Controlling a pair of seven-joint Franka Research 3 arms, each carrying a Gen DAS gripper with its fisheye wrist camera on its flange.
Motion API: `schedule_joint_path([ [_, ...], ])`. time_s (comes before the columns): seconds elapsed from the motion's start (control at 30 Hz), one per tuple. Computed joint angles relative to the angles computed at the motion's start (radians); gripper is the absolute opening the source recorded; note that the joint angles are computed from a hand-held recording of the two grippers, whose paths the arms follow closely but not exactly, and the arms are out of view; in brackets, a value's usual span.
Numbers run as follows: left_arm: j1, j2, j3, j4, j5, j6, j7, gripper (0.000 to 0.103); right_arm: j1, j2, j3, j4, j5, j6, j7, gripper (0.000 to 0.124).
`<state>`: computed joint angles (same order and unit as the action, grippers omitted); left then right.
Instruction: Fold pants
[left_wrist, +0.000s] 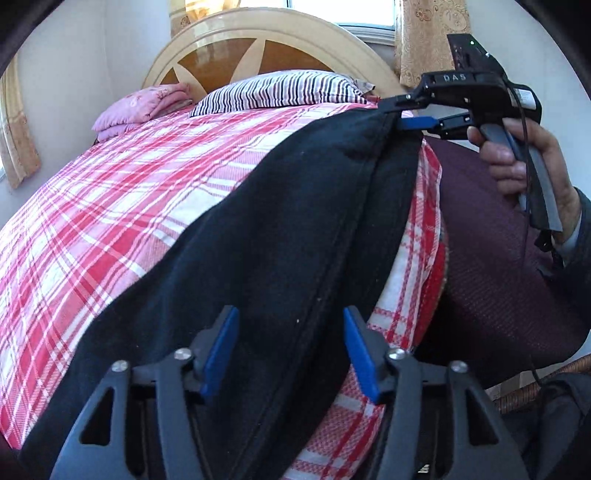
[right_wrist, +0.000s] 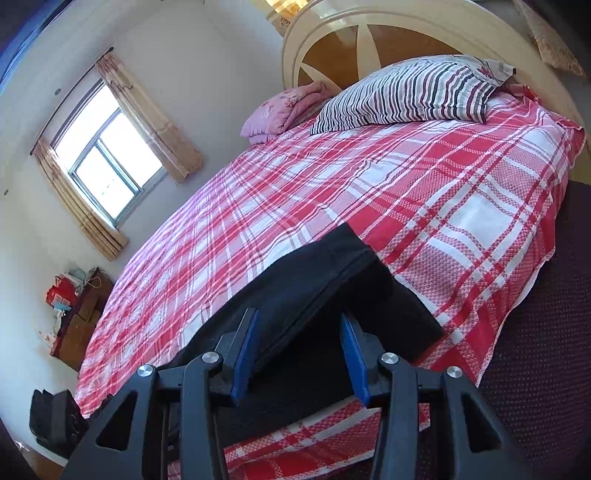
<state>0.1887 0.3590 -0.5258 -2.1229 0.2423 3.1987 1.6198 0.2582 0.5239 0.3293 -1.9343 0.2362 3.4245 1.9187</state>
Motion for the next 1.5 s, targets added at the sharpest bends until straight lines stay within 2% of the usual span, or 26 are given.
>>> schedule_joint_path([
  [0.07,0.032,0.0,-0.032,-0.008,-0.005,0.005,0.003,0.049,-0.031,0.018,0.03,0.016,-0.01,0.001,0.016,0.046],
  [0.13,0.078,0.001,-0.077,-0.013,-0.016,-0.003,0.006,0.046,-0.005,0.025,0.001,0.029,0.013,0.001,0.025,0.042],
  [0.2,0.12,0.006,-0.12,-0.018,-0.022,-0.006,0.017,0.04,0.04,0.025,-0.049,0.041,0.04,-0.003,0.021,0.024],
  [0.27,0.139,0.005,-0.142,-0.026,-0.024,-0.005,0.024,0.034,0.073,0.026,-0.085,0.046,0.059,0.001,0.007,0.011],
  [0.3,0.138,0.002,-0.142,-0.029,-0.022,-0.004,0.026,0.031,0.071,0.028,-0.08,0.045,0.057,0.014,0.002,0.009],
  [0.33,0.141,0.002,-0.145,-0.03,-0.02,-0.004,0.03,0.022,0.06,0.029,-0.068,0.042,0.048,0.03,-0.001,0.008],
  [0.37,0.168,0.005,-0.175,-0.035,-0.02,-0.001,0.042,0.014,0.046,0.028,-0.053,0.035,0.033,0.05,-0.004,0.007],
  [0.4,0.2,0.004,-0.207,-0.045,-0.02,0.008,0.05,0.013,0.038,0.023,-0.043,0.023,0.02,0.076,-0.004,0.006],
  [0.47,0.231,0.013,-0.234,-0.042,-0.015,0.001,0.05,0.009,0.009,0.009,-0.016,-0.008,-0.022,0.133,0.008,0.006],
  [0.5,0.275,0.019,-0.278,-0.048,-0.018,-0.004,0.055,0.009,-0.008,-0.001,-0.003,-0.029,-0.05,0.166,0.023,0.005],
  [0.57,0.302,0.023,-0.303,-0.052,-0.018,0.004,0.053,0.008,-0.031,-0.018,0.01,-0.063,-0.108,0.203,0.058,0.005],
  [0.6,0.338,0.032,-0.339,-0.056,-0.014,0.002,0.056,0.008,-0.036,-0.027,0.009,-0.079,-0.128,0.212,0.076,0.005],
  [0.63,0.373,0.039,-0.373,-0.061,-0.009,-0.003,0.059,0.008,-0.036,-0.031,0.004,-0.088,-0.139,0.206,0.092,0.005],
  [0.7,0.395,0.04,-0.395,-0.071,0.003,-0.006,0.055,0.008,-0.017,-0.039,-0.021,-0.103,-0.124,0.178,0.112,0.005],
  [0.83,0.441,0.061,-0.442,-0.077,0.022,-0.013,0.058,0.008,-0.116,-0.025,0.046,-0.142,-0.207,0.155,0.222,0.004],
  [0.9,0.472,0.08,-0.475,-0.076,0.032,-0.014,0.061,0.008,-0.138,-0.024,0.058,-0.152,-0.242,0.16,0.254,0.004],
  [1.0,0.513,0.111,-0.521,-0.075,0.049,-0.03,0.069,0.008,-0.101,-0.029,0.022,-0.149,-0.227,0.149,0.255,0.004],
  [1.1,0.557,0.116,-0.569,-0.097,0.078,-0.012,0.081,0.008,-0.083,-0.047,0.009,-0.164,-0.24,0.206,0.248,0.003],
  [1.13,0.56,0.11,-0.571,-0.106,0.092,-0.002,0.077,0.008,-0.069,-0.057,-0.002,-0.169,-0.243,0.219,0.24,0.003],
  [1.2,0.524,0.087,-0.532,-0.103,0.111,0.003,0.054,0.008,0.004,-0.078,-0.062,-0.164,-0.176,0.181,0.195,0.003],
  [1.27,0.496,0.068,-0.494,-0.105,0.131,0.027,0.023,0.008,0.012,-0.068,-0.074,-0.152,-0.142,0.138,0.188,0.003],
  [1.33,0.377,0.005,-0.362,-0.113,0.125,0.092,-0.01,0.009,-0.029,-0.051,-0.045,-0.149,-0.146,0.111,0.208,0.003],
  [1.37,0.335,-0.011,-0.316,-0.114,0.129,0.113,-0.021,0.011,-0.069,-0.042,-0.011,-0.15,-0.171,0.116,0.226,0.003],
  [1.4,0.288,-0.023,-0.268,-0.11,0.133,0.122,-0.027,0.013,-0.074,-0.045,-0.005,-0.154,-0.175,0.119,0.229,0.003],
  [1.47,0.24,-0.023,-0.219,-0.095,0.151,0.11,-0.04,0.027,-0.038,-0.057,-0.032,-0.156,-0.159,0.133,0.201,0.003],
  [1.5,0.182,-0.028,-0.162,-0.083,0.153,0.104,-0.048,0.03,-0.02,-0.062,-0.045,-0.158,-0.151,0.141,0.185,0.003],
])
